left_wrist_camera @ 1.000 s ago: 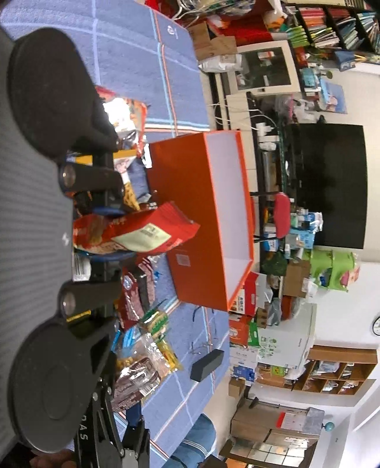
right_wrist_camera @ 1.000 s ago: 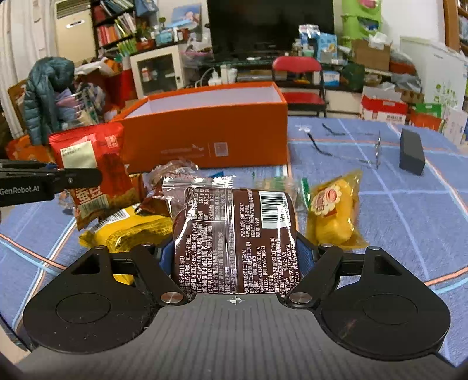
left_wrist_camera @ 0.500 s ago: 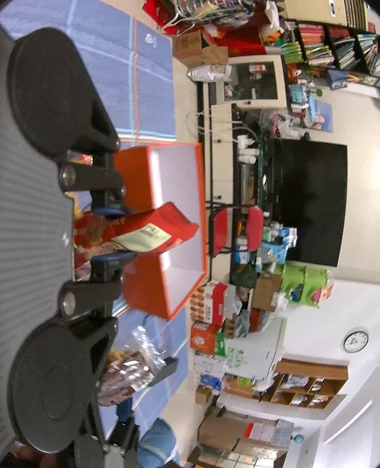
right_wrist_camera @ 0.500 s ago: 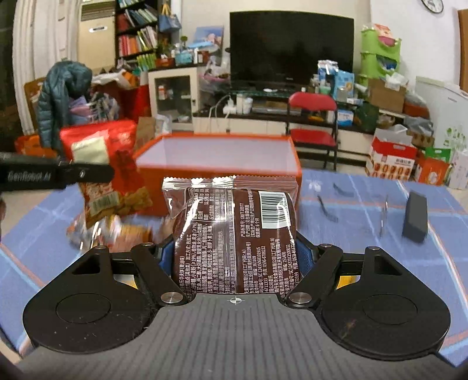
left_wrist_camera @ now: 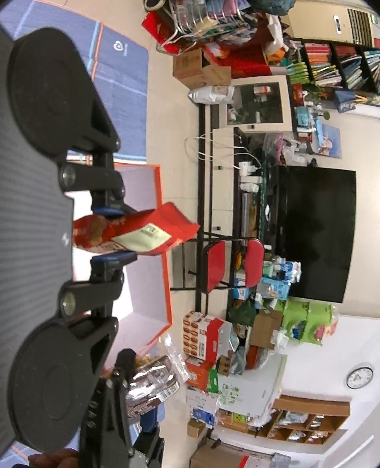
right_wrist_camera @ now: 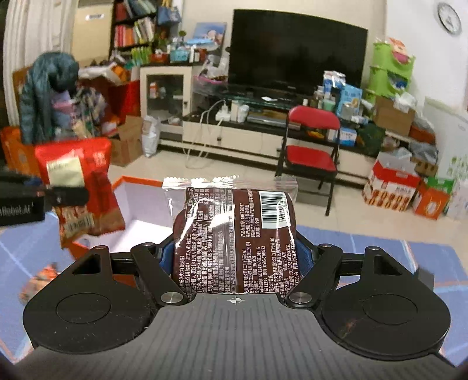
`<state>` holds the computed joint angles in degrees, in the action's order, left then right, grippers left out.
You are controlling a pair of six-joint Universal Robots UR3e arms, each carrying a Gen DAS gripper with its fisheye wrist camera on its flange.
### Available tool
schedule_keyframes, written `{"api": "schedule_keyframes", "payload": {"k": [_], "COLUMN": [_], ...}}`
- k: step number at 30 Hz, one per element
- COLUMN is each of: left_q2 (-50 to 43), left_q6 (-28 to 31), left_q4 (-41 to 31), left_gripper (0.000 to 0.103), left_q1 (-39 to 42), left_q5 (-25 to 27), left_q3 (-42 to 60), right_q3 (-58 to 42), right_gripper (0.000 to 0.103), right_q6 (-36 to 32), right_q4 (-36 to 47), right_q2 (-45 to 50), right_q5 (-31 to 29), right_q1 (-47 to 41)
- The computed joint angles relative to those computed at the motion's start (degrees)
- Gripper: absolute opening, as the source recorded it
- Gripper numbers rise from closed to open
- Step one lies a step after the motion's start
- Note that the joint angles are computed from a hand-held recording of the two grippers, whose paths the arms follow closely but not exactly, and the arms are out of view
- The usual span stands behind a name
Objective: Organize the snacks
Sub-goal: 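Carry both packets over the orange box and open both tools to drop them, then grasp the yellow chip bag with the left tool while the right tool grasps the yellow bun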
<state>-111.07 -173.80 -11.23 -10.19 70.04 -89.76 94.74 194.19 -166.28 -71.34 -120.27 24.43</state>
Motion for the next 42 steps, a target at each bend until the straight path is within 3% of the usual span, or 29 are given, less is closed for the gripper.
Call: {"api": "schedule_keyframes", "payload": {"k": [7,9,11,15,18,22,25,28,31,33,37,42], "left_q2": [-11.0,-11.6,-11.3,-8.6,-1.6,13.0,25.8,38.7,46.1,46.9,38.2,28.1], "left_q6": [0.7,1.7,2.0,0.0,0.6,4.3,8.7,11.7,10.9,9.6,5.2,3.8], "left_q4": [-4.5,-1.7,-0.2,-0.8,2.4,3.3,1.2,-2.3,-2.6,-1.9,8.3,15.5], "left_gripper": [0.019,0.027,0.041,0.040,0.040,0.043,0.046,0.049,0.054,0.056,0.056,0.064], "left_q1": [-3.0,-3.6,-3.4,-1.8,0.2,6.0,10.6,14.0,13.4,11.3,2.2,-3.1], "left_q5": [4.0,5.6,5.4,3.2,0.4,-7.8,-12.5,-14.9,-14.0,-13.0,-4.4,-0.7], "left_q3": [12.4,11.4,10.4,8.5,0.0,-17.2,-31.7,-44.5,-52.8,-55.3,-55.1,-52.7], "right_q3": [-5.9,-3.9,-2.5,1.6,9.7,25.6,36.0,41.7,46.7,47.9,49.0,53.2], "right_gripper": [0.068,0.079,0.083,0.083,0.083,0.083,0.083,0.083,0.083,0.082,0.081,0.082], "right_q6": [-5.4,-6.1,-6.3,-6.3,-3.5,2.5,8.6,20.9,35.4,41.3,42.8,39.8], "right_q4": [-3.3,-7.4,-8.8,-13.2,-16.8,-19.2,-18.3,-12.1,-7.1,-3.4,-0.5,-13.5], "right_q2": [9.9,10.4,10.1,7.2,0.0,-13.6,-20.6,-22.5,-24.0,-23.6,-24.2,-20.3], "right_q5": [2.5,5.0,6.1,5.1,4.9,3.6,-3.4,-14.3,-19.0,-19.6,-18.9,-17.4], "right_q1": [-3.7,-5.1,-5.7,-5.3,-4.8,-1.6,6.4,16.6,21.8,23.0,21.5,17.0]}}
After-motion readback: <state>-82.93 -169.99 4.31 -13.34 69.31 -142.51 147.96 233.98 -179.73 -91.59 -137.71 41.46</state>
